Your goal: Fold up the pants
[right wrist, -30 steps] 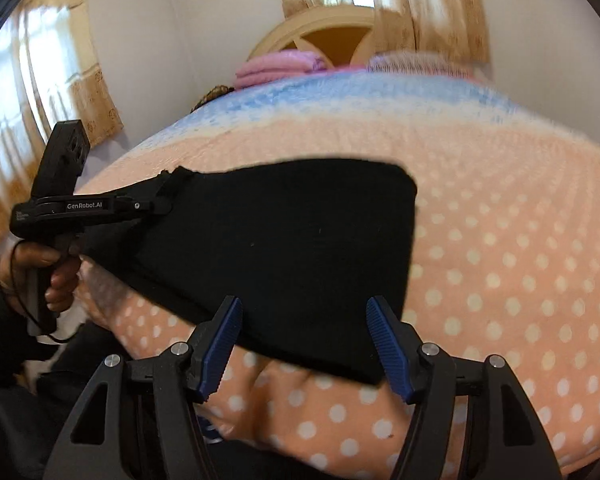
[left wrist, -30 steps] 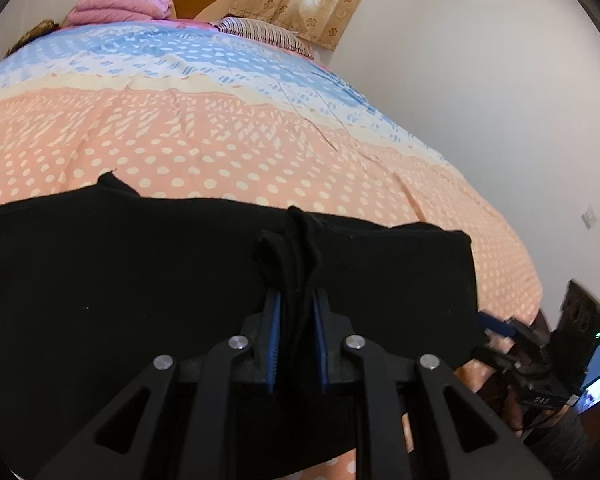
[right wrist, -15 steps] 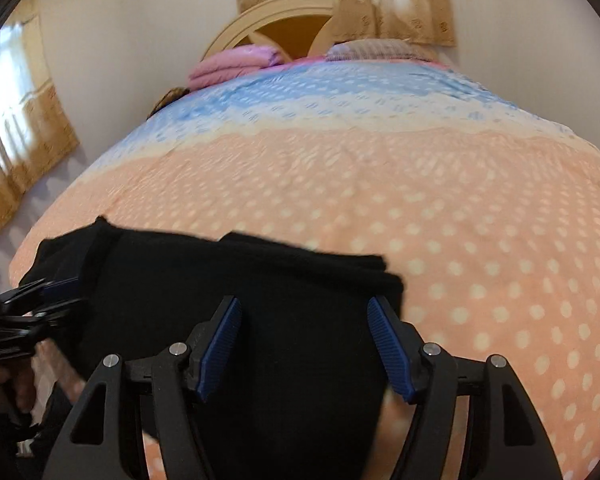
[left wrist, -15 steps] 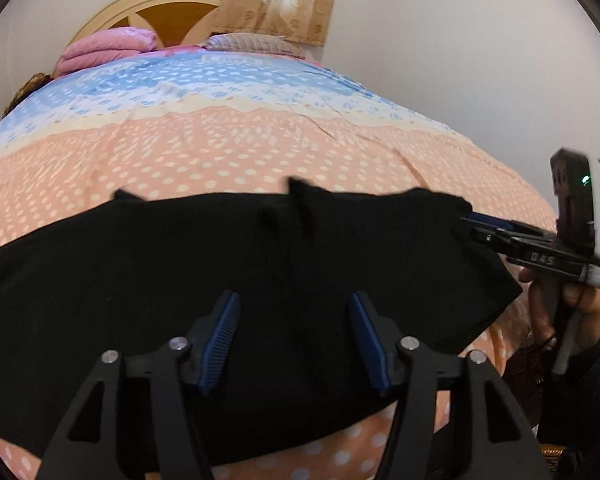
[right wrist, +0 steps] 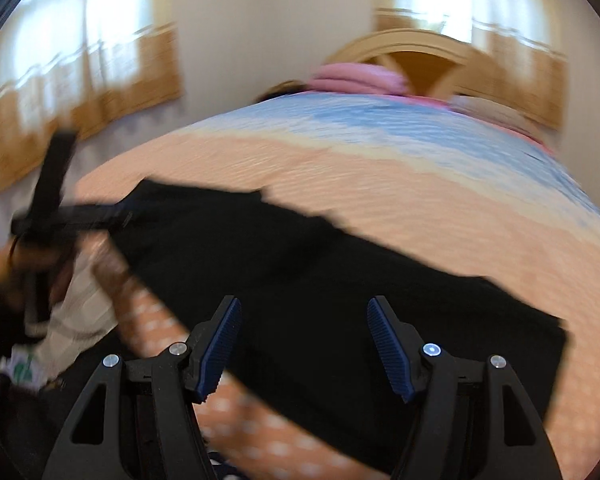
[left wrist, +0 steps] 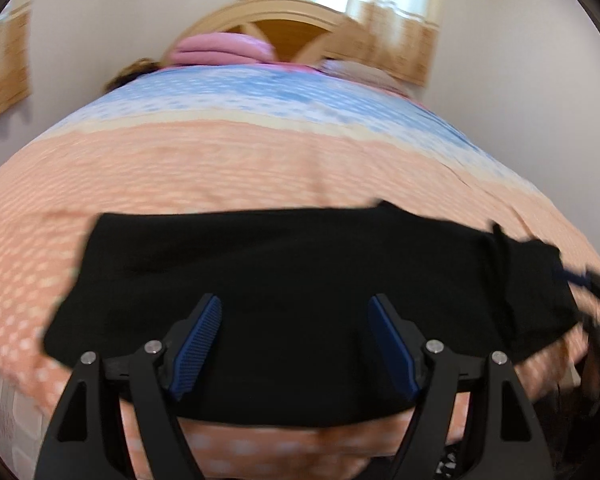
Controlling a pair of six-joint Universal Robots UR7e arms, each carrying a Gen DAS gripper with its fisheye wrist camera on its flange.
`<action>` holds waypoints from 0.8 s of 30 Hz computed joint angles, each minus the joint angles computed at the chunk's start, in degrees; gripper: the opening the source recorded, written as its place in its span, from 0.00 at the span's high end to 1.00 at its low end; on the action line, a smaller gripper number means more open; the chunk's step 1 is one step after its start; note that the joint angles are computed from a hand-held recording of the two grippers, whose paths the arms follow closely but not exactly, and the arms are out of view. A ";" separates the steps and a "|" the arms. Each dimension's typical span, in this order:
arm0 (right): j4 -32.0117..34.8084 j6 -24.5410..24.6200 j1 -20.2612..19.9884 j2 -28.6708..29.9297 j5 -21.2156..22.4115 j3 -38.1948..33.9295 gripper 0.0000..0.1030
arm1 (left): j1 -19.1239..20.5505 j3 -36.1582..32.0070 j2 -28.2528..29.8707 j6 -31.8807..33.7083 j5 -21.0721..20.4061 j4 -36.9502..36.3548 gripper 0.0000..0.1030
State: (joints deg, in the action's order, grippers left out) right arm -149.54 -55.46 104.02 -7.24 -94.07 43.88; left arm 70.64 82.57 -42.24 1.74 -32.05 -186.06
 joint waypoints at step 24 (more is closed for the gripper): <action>3.35 -1.05 0.46 -0.90 -2.98 5.52 0.35 | 4.95 5.86 -3.79 -1.35 5.40 -9.95 0.12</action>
State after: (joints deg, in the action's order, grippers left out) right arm -146.19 -56.51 104.48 -8.14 -97.05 49.40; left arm 75.59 88.43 -46.03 0.39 -26.66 -196.01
